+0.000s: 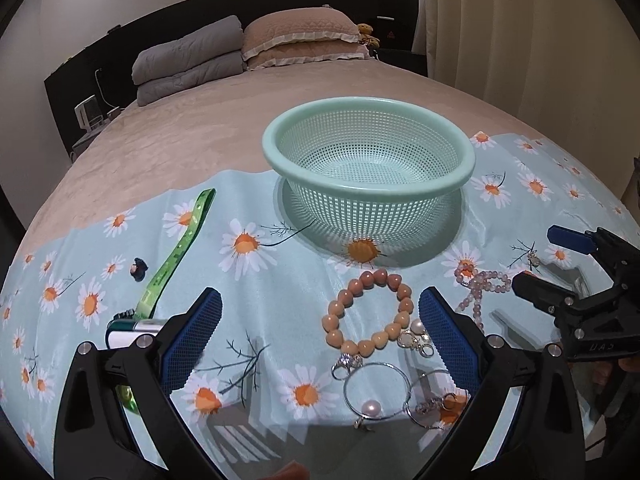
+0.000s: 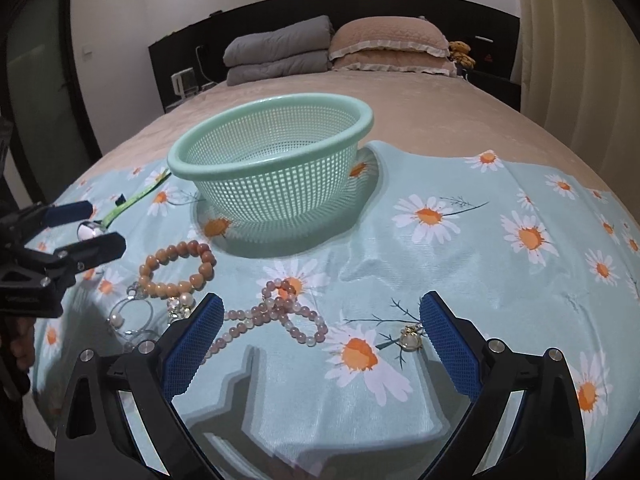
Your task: Organize jewelry
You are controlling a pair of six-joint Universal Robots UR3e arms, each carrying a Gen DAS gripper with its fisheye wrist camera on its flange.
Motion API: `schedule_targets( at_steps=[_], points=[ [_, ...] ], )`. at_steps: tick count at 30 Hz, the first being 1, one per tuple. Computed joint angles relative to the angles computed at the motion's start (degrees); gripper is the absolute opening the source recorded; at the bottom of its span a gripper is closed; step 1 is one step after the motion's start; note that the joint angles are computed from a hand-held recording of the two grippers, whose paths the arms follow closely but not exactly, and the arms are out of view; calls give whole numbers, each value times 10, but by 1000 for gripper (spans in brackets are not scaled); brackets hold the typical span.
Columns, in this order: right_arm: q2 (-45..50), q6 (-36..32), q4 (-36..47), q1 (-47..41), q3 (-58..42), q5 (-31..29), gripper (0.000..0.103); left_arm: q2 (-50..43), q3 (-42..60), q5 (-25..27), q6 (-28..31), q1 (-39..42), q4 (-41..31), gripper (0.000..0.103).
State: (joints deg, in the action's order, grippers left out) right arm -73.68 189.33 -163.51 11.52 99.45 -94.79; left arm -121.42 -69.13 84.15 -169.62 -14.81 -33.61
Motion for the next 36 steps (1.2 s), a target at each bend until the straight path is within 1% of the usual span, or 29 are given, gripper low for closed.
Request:
schedule_targets(
  at_steps=[1,2,3,4,5,6,8,9,10,11,12,13,14,15,16,17,18,20,22,24,26,29,32,35,36],
  points=[
    [14,-8,5,2,-14,0,92,-21,31,0,12,0,-18,90],
    [26,-14,7,3,-25,3,90,-44,66,13,23,-5,-37,88],
    [36,-19,11,3,-35,8,83,-63,90,19,32,-7,-49,87],
    [46,-21,23,1,-46,15,72,-77,109,9,37,-6,-63,87],
    [54,-24,41,-5,-57,32,70,-87,123,-5,39,-3,-81,87],
    [63,-27,58,-13,-67,55,68,-98,137,-16,40,-1,-97,84],
    [72,-29,58,-17,-69,70,67,-121,159,-24,51,-2,-123,80],
    [72,-31,53,-16,-68,73,59,-132,162,-9,56,-8,-116,75],
    [73,-37,46,-14,-65,79,45,-134,144,7,63,-14,-82,72],
    [75,-43,44,-10,-66,79,41,-131,127,6,71,-15,-58,71],
    [80,-47,45,-6,-71,75,37,-129,123,-4,76,-13,-56,66],
    [81,-50,45,-5,-72,79,28,-127,120,-16,83,-10,-59,58],
    [79,-53,43,-9,-69,92,24,-126,119,-25,88,-9,-60,53],
    [76,-53,38,-13,-62,103,17,-124,117,-30,93,-8,-61,43],
    [74,-47,36,-16,-58,105,11,-120,112,-38,99,-7,-64,30],
    [71,-42,33,-20,-53,111,11,-116,109,-43,105,-6,-68,22],
    [68,-40,31,-24,-49,118,11,-110,103,-53,109,-4,-76,12],
    [65,-38,32,-22,-49,115,11,-108,108,-56,113,-4,-89,12],
    [57,-42,28,-21,-40,119,11,-106,122,-73,113,1,-124,12],
    [40,-48,-2,-35,-13,153,11,-95,121,-82,103,7,-143,12],
    [25,-44,-5,-33,-5,137,11,-75,94,-73,102,4,-132,12],
    [-12,-47,13,-30,5,134,11,-42,72,-67,102,1,-130,12],
    [-60,-54,25,-23,15,123,11,-2,60,-80,94,4,-147,12],
    [-108,-50,46,-20,15,118,11,45,49,-77,87,2,-155,12],
    [-120,-50,58,-13,8,107,11,59,51,-79,85,0,-164,12]
  ],
)
